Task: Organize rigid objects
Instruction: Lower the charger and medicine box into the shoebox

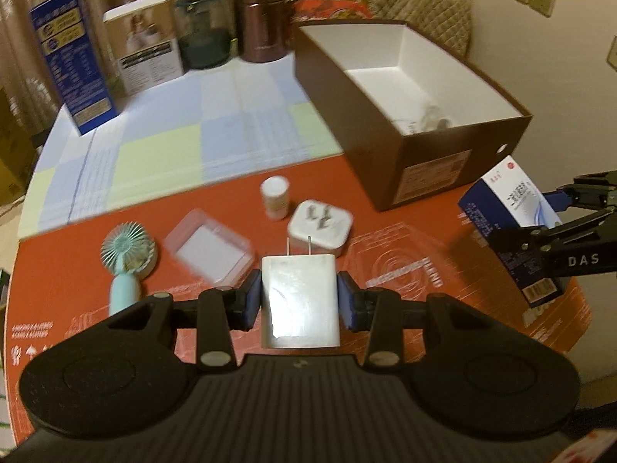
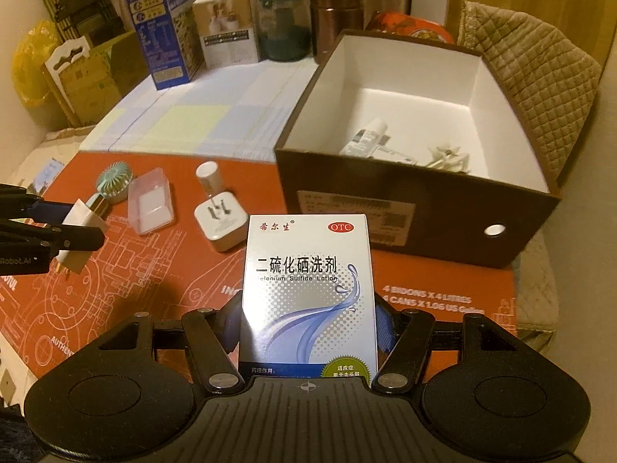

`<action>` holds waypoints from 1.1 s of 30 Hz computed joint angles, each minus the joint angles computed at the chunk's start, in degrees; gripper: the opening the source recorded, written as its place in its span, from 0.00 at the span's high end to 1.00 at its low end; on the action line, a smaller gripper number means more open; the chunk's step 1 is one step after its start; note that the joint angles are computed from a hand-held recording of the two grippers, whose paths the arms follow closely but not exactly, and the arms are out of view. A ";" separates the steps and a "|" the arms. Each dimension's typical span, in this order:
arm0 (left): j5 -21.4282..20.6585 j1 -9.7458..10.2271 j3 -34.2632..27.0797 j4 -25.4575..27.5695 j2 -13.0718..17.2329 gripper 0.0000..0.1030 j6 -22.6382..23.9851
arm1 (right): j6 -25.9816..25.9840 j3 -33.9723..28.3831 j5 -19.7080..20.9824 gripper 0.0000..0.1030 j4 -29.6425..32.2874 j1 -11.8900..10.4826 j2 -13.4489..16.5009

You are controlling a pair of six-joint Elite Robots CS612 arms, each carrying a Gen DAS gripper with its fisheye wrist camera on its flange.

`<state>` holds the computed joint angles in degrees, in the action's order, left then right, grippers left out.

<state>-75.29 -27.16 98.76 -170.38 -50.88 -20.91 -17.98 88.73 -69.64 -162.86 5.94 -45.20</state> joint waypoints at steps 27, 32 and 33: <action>-3.33 -0.76 -19.71 3.00 8.86 0.65 6.92 | 0.18 -10.11 4.57 0.41 1.99 -4.22 3.28; -3.23 -0.37 -24.55 5.25 11.16 0.65 7.24 | 0.02 -14.95 5.03 0.41 4.06 -4.34 5.75; -3.28 -0.24 -25.52 5.82 11.63 0.65 7.25 | 0.04 -15.98 5.06 0.41 4.59 -4.32 6.28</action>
<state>-78.57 -27.39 73.24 -164.56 -39.25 -13.66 -17.94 72.74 -64.58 -158.27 1.62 -38.92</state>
